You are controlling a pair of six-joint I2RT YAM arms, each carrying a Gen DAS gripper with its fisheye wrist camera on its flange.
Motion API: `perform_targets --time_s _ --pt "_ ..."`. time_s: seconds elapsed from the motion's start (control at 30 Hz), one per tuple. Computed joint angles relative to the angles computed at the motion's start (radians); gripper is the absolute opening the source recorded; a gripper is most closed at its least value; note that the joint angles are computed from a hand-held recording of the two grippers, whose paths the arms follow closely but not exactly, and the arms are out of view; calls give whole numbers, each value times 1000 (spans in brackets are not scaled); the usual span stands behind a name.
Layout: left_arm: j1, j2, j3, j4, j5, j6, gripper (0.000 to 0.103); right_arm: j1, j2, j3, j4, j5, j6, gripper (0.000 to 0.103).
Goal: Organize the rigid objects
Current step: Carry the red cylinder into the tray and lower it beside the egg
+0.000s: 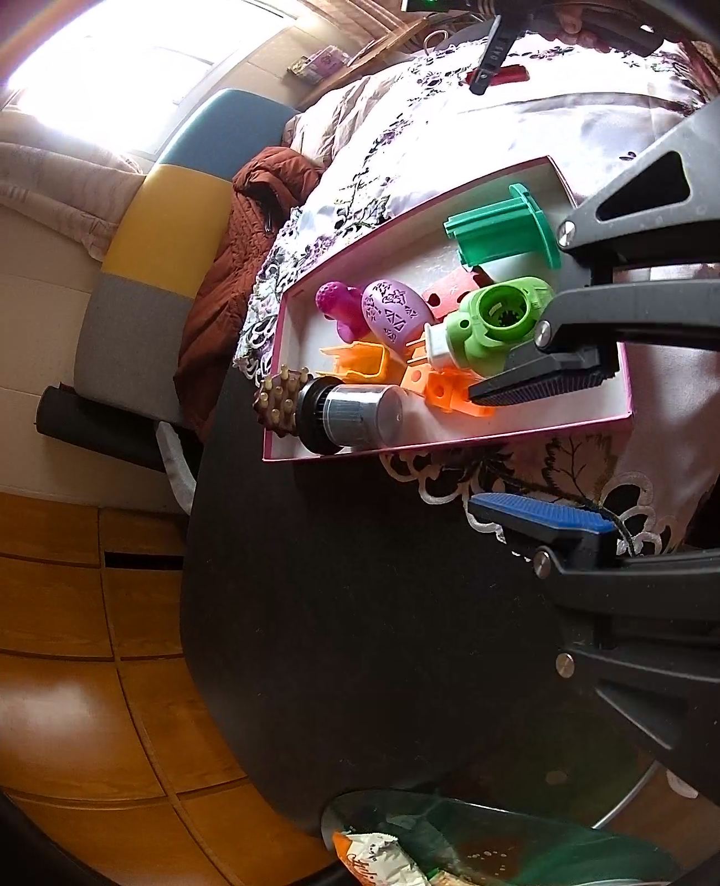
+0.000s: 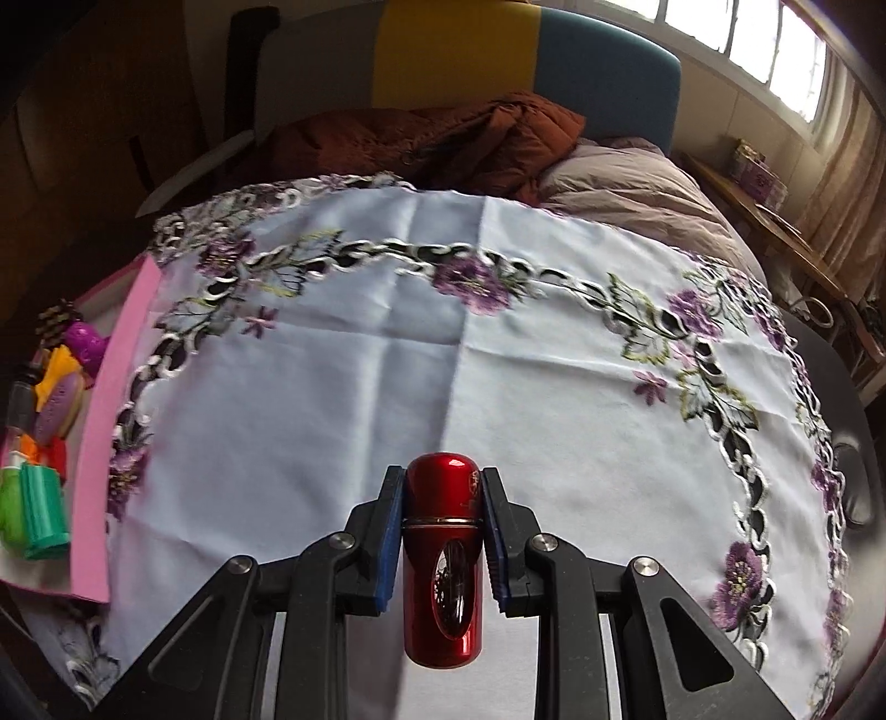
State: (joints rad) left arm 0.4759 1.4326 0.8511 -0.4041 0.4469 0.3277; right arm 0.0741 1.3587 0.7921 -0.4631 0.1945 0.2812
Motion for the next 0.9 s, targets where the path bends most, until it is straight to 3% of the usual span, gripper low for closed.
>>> perform_targets --time_s 0.47,0.73,0.9 --pt "23 21 5 5 12 2 32 320 143 241 59 -80 104 26" --pt "36 39 16 2 12 0 32 414 359 429 61 -132 85 26" --pt "37 42 15 6 1 1 32 453 542 545 4 -83 62 26"
